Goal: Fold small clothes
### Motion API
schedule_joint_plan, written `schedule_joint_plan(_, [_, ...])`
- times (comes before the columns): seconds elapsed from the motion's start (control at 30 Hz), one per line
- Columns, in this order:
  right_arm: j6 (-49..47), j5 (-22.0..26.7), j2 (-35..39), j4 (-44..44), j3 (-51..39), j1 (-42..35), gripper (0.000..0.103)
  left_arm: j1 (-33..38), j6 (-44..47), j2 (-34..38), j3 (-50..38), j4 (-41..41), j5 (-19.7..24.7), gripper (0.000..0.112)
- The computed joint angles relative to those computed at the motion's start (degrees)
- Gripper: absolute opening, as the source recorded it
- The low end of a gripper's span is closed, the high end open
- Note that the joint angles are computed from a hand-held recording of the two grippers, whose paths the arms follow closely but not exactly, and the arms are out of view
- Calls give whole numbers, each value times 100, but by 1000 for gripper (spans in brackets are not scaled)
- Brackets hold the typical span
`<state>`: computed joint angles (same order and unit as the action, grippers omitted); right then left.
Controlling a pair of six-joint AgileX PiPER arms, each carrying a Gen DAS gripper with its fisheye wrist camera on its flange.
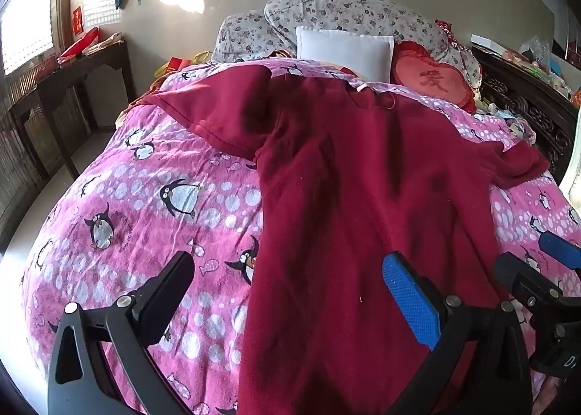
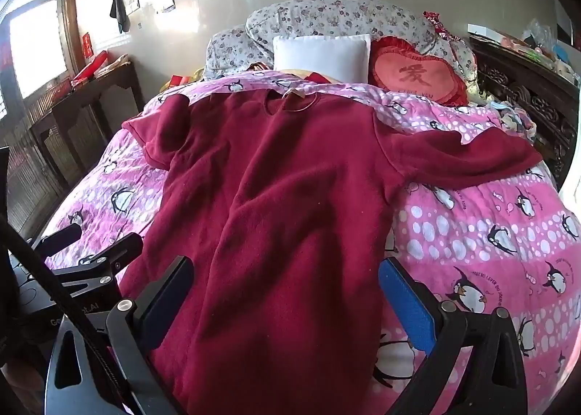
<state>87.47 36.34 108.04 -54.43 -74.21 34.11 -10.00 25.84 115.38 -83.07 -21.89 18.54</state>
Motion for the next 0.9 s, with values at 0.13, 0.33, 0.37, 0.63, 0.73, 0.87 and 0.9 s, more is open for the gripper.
schedule_joint_plan(0.13, [-31, 6, 8, 38, -24, -8, 103, 37, 162, 30, -10, -144, 3, 103])
schedule_joint_plan(0.33, [-84, 16, 36, 115, -76, -30, 103, 64, 311, 12, 45, -292, -20, 103])
schedule_joint_plan(0.37, [-97, 11, 36, 130, -81, -37, 103, 21, 227, -40, 154, -228, -104, 103])
schedule_joint_plan(0.63, [-237, -12, 73, 233, -125, -86, 103, 24, 299, 72, 75, -280, -119, 103])
schedule_joint_plan(0.73, [-270, -29, 93, 266, -147, -103, 103, 21, 230, 137, -7, -224, -74, 103])
schedule_joint_plan(0.87, [-328, -32, 126, 329, -191, -116, 103, 42, 337, 159, -3, -330, -95, 103])
schedule_joint_plan(0.9, [-358, -31, 140, 356, -211, -121, 103, 42, 304, 160, -14, -303, -68, 103])
